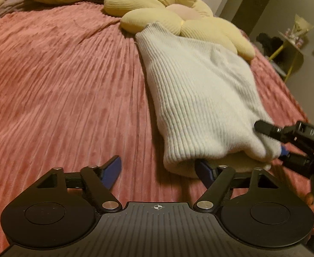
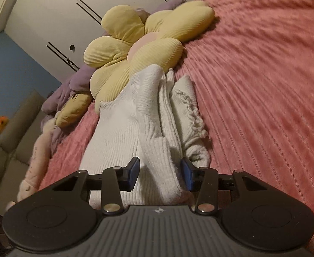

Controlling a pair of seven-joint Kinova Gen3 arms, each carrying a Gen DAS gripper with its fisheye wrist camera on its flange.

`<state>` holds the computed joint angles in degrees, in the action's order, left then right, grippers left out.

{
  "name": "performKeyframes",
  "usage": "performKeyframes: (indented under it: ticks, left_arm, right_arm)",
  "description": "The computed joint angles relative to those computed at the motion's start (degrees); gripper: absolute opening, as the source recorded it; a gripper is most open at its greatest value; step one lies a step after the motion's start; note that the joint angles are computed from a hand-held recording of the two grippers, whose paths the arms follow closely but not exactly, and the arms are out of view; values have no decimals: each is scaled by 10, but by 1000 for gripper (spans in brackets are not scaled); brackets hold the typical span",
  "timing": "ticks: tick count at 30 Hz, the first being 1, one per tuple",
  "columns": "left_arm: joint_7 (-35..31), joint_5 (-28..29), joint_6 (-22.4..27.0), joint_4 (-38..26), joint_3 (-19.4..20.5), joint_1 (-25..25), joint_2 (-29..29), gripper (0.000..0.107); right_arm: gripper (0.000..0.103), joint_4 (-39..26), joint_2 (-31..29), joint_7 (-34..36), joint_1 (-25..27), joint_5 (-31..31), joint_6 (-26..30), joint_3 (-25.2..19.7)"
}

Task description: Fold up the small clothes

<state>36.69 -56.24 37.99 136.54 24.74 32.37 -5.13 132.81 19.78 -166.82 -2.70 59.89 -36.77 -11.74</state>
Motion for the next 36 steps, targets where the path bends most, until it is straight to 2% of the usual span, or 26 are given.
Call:
performKeyframes:
  ticks: [5,10,15,19,26,31,34,36]
  left_arm:
    - [14,-19,-24,12,-4,-17,-7,67]
    - [46,-49,-38,23,1,-27,-8,63]
    - [62,-67,-28,20,7,-11,4,66]
    - [74,-76,7,10,5,12,23,68]
    - [156,-126,29,25,-6,42,27,61]
    - [134,-121,70,13,-8,67,42,60]
    - [158,-133,56,21,-20,68,39,62]
    - [175,-146,37,25,-27,63,38,63]
  right_arm:
    - [43,-2,2,-37,17,38,-21,3]
    - [43,12,-5,-49,32,64,-62,19]
    - [44,14,15,-74,41,74,-103,29]
    - [44,26,16,-78,47,64,-130,35]
    - [46,68,31,-86,82,67,-192,42]
    - [47,75,33,-96,82,64,-198,42]
    - [51,79,40,-107,90,86,-206,43]
    - [51,87,58,-97,92,75,-219,39]
